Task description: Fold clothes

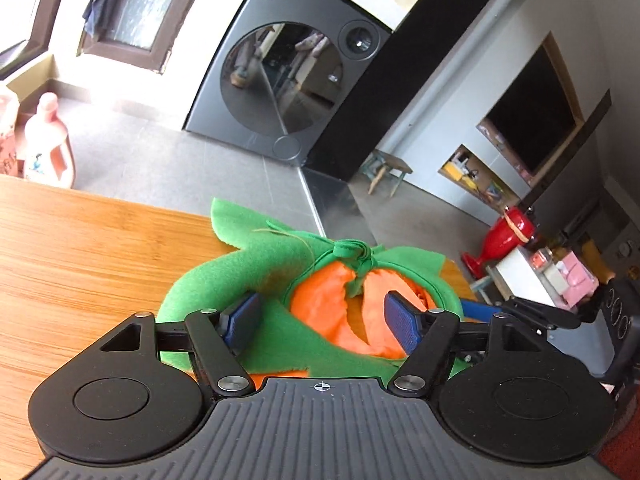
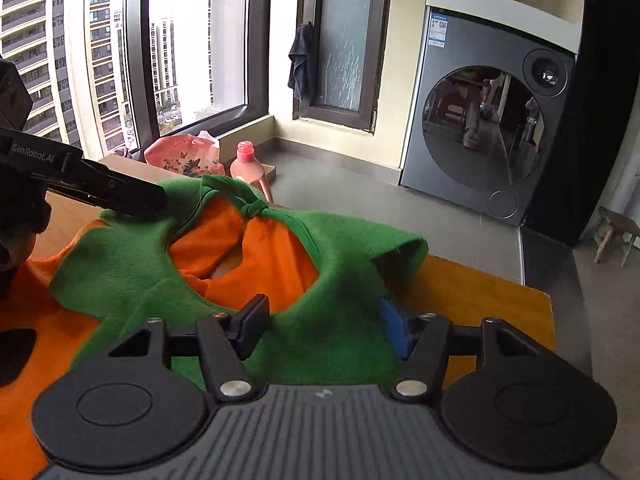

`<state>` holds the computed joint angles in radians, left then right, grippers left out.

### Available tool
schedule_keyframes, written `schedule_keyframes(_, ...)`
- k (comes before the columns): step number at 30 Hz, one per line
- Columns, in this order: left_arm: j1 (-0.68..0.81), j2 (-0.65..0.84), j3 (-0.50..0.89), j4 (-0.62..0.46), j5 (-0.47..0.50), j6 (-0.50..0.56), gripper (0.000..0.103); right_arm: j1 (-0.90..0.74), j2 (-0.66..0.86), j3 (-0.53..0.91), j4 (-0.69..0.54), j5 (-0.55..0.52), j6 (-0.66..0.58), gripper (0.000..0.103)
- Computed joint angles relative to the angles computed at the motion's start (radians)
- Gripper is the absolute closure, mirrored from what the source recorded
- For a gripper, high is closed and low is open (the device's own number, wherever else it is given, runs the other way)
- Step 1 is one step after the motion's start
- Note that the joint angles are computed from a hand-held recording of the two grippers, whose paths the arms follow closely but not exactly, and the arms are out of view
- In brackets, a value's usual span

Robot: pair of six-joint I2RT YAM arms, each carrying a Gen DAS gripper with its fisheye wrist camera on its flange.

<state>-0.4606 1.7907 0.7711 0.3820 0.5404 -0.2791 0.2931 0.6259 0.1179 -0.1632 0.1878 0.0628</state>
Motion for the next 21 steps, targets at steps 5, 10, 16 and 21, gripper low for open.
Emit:
schedule_keyframes(5, -0.001, -0.077, -0.078, 0.042, 0.141, 0.042, 0.012, -0.014, 0.014, 0.093, -0.022, -0.062, -0.008, 0.043)
schedule_keyframes(10, -0.105, -0.078, -0.08, -0.075, 0.016, 0.142, 0.012, 0.025, 0.402, 0.186, 0.209, -0.009, -0.042, 0.045)
schedule_keyframes(16, -0.078, -0.073, -0.102, -0.056, 0.037, 0.124, 0.012, -0.053, 0.736, 0.267, 0.356, -0.101, -0.051, 0.039)
schedule_keyframes(21, -0.083, -0.164, -0.161, 0.034, -0.07, 0.094, 0.012, -0.154, 0.617, 0.174, 0.382, -0.201, 0.024, 0.038)
